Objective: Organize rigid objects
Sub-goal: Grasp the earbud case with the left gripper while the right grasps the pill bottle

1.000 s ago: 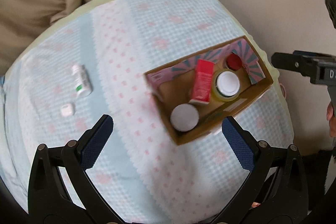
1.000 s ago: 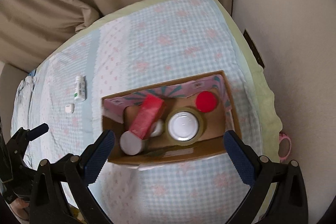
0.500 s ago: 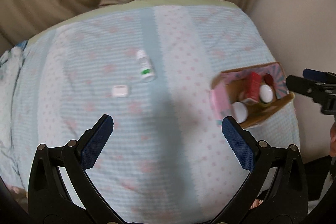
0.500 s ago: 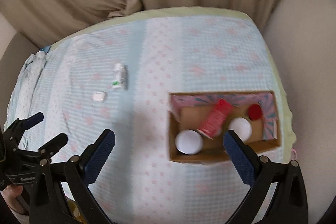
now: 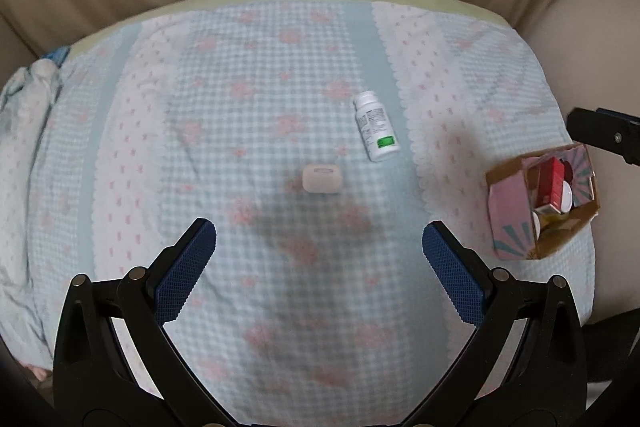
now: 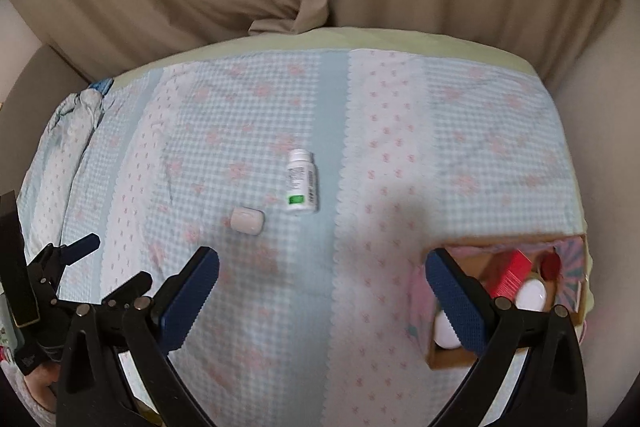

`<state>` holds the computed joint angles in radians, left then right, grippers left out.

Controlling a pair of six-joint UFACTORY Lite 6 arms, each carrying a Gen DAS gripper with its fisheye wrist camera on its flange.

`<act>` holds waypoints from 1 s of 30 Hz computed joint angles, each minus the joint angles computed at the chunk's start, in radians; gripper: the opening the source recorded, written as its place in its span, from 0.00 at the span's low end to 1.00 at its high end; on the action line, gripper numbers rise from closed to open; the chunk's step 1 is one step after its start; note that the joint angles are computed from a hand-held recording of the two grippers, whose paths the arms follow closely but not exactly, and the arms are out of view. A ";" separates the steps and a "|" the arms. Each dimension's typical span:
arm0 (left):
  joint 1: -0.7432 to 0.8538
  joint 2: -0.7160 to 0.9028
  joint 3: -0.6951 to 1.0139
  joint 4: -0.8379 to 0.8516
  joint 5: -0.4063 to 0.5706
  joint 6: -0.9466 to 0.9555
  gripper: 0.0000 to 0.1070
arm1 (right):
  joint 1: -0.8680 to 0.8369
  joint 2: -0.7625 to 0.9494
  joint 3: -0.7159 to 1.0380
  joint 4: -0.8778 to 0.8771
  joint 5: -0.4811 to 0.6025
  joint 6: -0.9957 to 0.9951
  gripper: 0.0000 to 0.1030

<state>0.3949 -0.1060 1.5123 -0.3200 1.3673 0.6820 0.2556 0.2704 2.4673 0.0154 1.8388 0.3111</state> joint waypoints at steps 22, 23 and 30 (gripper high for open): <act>-0.320 0.529 -0.207 0.121 -0.580 -0.263 0.95 | -0.049 0.486 -0.332 0.146 -0.484 -0.160 0.89; -0.328 0.551 -0.209 0.126 -0.602 -0.276 0.93 | -0.050 0.502 -0.345 0.149 -0.499 -0.168 0.87; -0.378 0.625 -0.231 0.182 -0.721 -0.365 0.87 | -0.046 0.566 -0.401 0.148 -0.574 -0.181 0.78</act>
